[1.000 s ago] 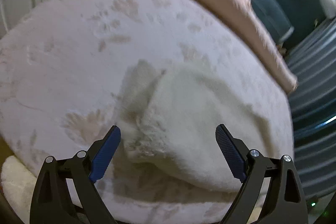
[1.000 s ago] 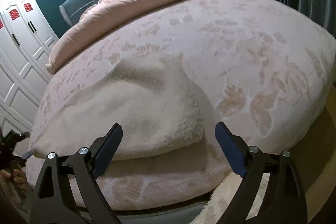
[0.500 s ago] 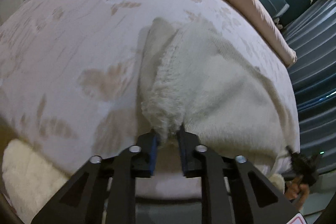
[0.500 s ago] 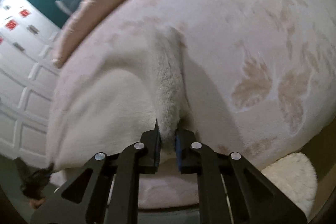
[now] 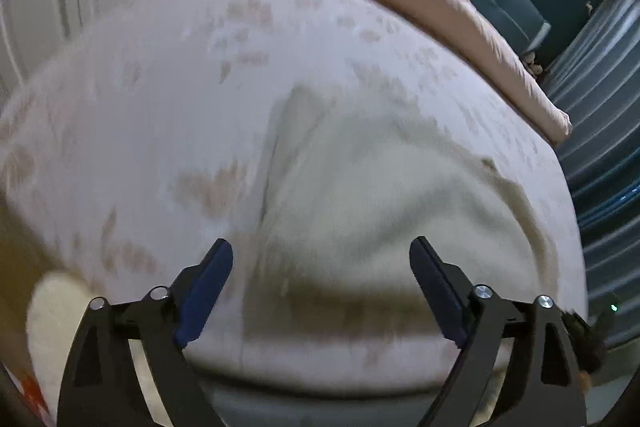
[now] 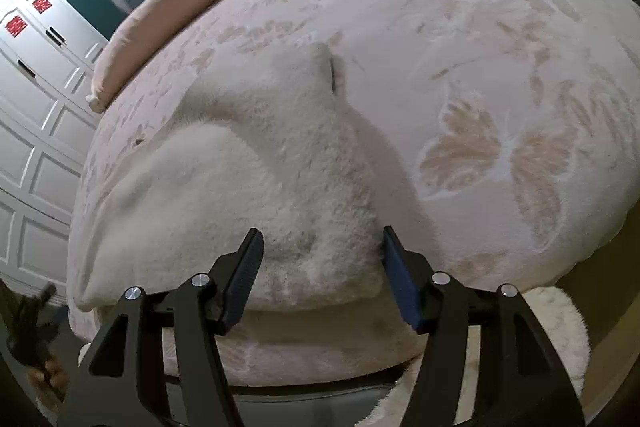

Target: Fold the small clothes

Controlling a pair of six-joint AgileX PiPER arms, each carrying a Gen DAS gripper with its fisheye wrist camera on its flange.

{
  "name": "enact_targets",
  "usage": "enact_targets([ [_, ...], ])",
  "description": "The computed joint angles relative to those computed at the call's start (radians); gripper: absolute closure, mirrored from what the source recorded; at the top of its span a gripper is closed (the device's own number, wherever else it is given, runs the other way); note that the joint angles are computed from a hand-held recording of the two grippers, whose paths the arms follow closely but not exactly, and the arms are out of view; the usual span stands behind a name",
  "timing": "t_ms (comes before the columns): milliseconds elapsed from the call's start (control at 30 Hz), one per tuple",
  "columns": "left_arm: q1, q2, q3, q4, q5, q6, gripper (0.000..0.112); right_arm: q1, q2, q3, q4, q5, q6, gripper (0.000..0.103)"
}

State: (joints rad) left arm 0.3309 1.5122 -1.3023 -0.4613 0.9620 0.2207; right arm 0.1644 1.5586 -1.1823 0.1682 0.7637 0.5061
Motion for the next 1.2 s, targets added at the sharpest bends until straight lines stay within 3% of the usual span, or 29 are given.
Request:
enact_targets([
  [100, -0.072, 0.098, -0.066, 0.086, -0.034, -0.076, 0.028, -0.001, 0.000, 0.013, 0.037, -0.022, 0.013, 0.044],
  [167, -0.057, 0.160, -0.098, 0.007, 0.006, -0.037, 0.053, 0.004, 0.006, 0.003, 0.031, -0.028, 0.028, 0.044],
  [200, -0.056, 0.187, -0.115, -0.008, 0.035, -0.027, 0.085, 0.006, 0.005, 0.007, 0.031, -0.031, 0.026, 0.049],
  [233, -0.054, 0.200, -0.138, 0.000, 0.057, -0.030, 0.103, 0.005, 0.011, -0.002, 0.035, -0.028, 0.009, 0.057],
  [267, -0.036, 0.184, -0.128, -0.028, 0.065, -0.012, 0.103, -0.001, 0.017, -0.020, 0.046, -0.009, -0.020, 0.080],
  [300, -0.016, 0.166, -0.117, -0.050, 0.071, 0.009, 0.104, -0.009, 0.019, -0.035, 0.065, 0.002, -0.049, 0.091],
  [433, 0.077, 0.048, -0.068, -0.064, 0.158, 0.067, 0.104, -0.088, -0.096, -0.004, 0.270, -0.012, -0.252, 0.093],
  [500, 0.116, 0.018, -0.016, -0.052, 0.191, 0.075, 0.104, -0.107, -0.108, 0.001, 0.262, 0.032, -0.272, 0.093],
  [567, 0.099, 0.021, 0.063, 0.005, 0.154, 0.052, 0.104, -0.096, -0.044, 0.013, 0.180, 0.086, -0.234, 0.092],
  [667, 0.073, 0.027, 0.127, 0.000, 0.088, 0.023, 0.102, -0.086, 0.011, 0.043, 0.162, 0.083, -0.205, 0.089],
  [733, 0.067, 0.012, 0.098, -0.002, 0.105, 0.007, 0.098, -0.080, -0.014, -0.001, 0.119, 0.117, -0.162, 0.078],
  [767, 0.069, 0.007, 0.076, 0.000, 0.125, 0.005, 0.097, -0.070, -0.026, -0.016, 0.074, 0.131, -0.125, 0.063],
  [800, 0.070, -0.005, 0.044, 0.007, 0.146, -0.003, 0.095, -0.057, -0.041, -0.045, 0.012, 0.143, -0.087, 0.057],
  [867, 0.081, -0.034, -0.008, 0.001, 0.151, -0.006, 0.082, -0.049, -0.056, -0.106, -0.062, 0.157, -0.069, 0.053],
  [933, 0.080, -0.024, -0.072, -0.026, 0.140, -0.016, 0.052, -0.052, -0.027, -0.176, -0.089, 0.159, -0.068, 0.043],
  [1033, 0.030, 0.081, -0.212, -0.041, 0.115, -0.081, 0.040, -0.059, 0.099, -0.320, -0.080, 0.153, -0.105, 0.042],
  [1133, -0.061, 0.257, -0.386, 0.032, 0.124, -0.161, 0.039, -0.039, 0.304, -0.547, -0.077, 0.194, -0.135, 0.042],
  [1200, -0.115, 0.373, -0.499, 0.074, 0.142, -0.194, 0.039, -0.018, 0.409, -0.665, -0.064, 0.235, -0.136, 0.035],
])
